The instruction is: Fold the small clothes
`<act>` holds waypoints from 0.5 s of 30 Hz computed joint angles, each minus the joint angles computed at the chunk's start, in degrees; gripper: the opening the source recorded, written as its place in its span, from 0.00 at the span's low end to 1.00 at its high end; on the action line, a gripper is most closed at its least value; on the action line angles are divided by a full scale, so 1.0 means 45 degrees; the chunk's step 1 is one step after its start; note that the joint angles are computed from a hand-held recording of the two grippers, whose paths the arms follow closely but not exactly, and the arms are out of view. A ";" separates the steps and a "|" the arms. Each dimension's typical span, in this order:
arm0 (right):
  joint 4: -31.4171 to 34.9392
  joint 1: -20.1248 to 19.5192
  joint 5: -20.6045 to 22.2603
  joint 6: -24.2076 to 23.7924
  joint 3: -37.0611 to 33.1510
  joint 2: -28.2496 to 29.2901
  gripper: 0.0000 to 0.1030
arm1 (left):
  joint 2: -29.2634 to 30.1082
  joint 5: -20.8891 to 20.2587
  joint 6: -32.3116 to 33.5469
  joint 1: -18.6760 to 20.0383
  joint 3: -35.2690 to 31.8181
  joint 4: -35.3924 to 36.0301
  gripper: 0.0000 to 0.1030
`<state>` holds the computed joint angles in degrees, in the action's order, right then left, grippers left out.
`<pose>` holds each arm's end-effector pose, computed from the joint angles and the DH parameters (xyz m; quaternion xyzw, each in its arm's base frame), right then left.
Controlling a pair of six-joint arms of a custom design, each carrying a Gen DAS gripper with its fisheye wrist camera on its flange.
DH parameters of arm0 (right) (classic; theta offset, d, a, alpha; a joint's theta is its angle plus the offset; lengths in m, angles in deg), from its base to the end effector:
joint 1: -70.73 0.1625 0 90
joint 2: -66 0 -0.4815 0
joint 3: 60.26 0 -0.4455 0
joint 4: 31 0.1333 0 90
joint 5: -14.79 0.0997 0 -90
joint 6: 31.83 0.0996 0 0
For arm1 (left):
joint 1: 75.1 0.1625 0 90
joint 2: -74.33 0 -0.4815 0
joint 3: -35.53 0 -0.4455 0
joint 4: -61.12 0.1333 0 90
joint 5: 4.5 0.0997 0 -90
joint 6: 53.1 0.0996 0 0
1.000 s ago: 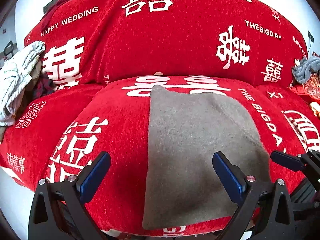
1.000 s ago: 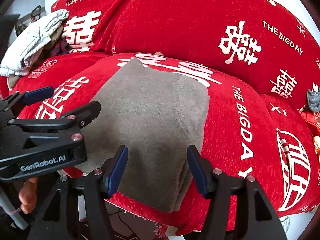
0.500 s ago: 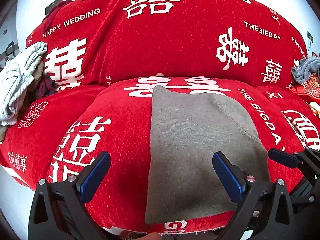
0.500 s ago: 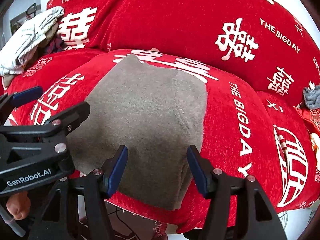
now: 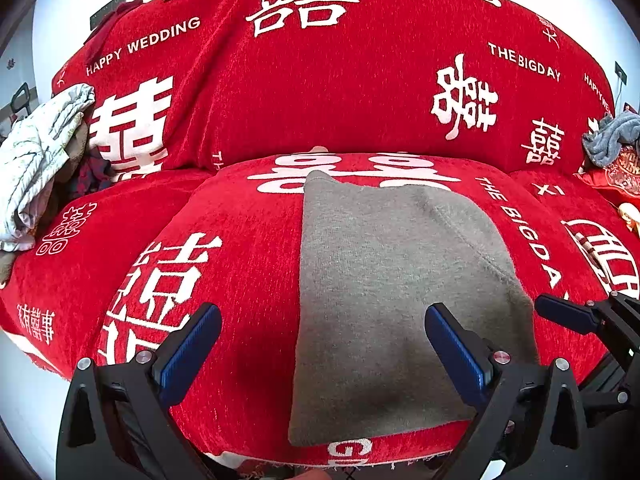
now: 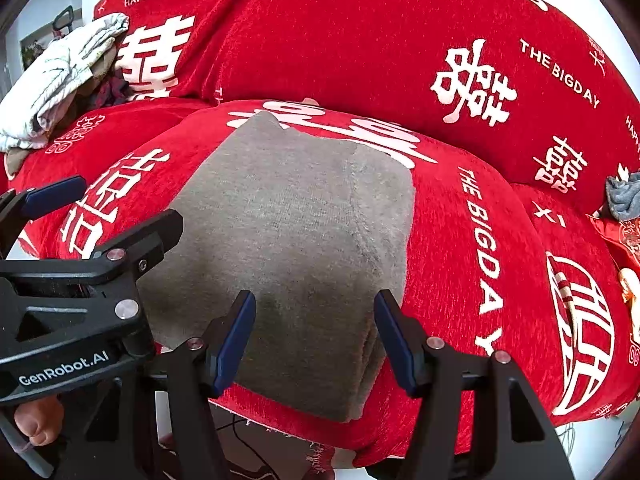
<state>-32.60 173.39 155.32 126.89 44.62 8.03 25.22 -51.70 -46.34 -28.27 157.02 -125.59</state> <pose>0.1719 -0.5080 0.1302 0.0889 -0.8474 0.3132 0.4195 -0.2441 -0.5539 0.0764 0.3144 0.8576 -0.2978 0.2775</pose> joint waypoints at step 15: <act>-0.0049 -0.0015 -0.0019 -0.0046 0.0029 -0.0038 0.63 | -0.0015 0.0017 -0.0027 -0.0002 -0.0012 0.0092 0.99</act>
<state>-32.82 173.32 155.24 126.68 44.75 7.86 25.16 -51.63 -46.46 -28.28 156.97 -125.18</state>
